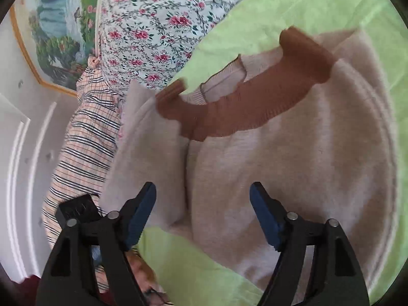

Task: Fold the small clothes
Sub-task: 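Grasp the edge of the folded sweater with the left tool and lift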

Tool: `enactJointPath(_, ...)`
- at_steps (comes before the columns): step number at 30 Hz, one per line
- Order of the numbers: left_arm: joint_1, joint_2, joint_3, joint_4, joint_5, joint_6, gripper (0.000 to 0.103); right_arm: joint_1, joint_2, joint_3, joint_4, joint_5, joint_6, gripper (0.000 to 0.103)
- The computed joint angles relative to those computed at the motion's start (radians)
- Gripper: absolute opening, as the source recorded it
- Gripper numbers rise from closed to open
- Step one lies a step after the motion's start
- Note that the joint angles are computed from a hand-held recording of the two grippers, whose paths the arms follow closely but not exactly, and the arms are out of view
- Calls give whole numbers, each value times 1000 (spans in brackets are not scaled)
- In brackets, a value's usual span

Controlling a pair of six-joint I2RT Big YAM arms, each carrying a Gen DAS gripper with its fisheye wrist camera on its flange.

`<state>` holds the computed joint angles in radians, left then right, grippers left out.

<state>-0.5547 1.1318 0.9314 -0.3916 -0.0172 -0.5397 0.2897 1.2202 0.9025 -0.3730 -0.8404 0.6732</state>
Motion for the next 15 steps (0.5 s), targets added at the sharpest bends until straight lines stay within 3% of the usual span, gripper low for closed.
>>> enactJointPath(4,-40,66,18,-4,0,-8,8,6,102,44,120,-65,98,77)
enactJointPath(8,-63,89,22,-11,-25,6,8,40,195,171,-6,28,0,76)
enactJointPath(11,-71,90,31,-26,-44,12,8,66,240,247,-82,122,-58,25)
enactJointPath(12,-73,90,37,-33,-54,17,8,70,229,256,-82,150,-72,18)
enactJointPath(15,-90,91,62,-38,-77,55,9,67,159,268,-106,217,-167,17)
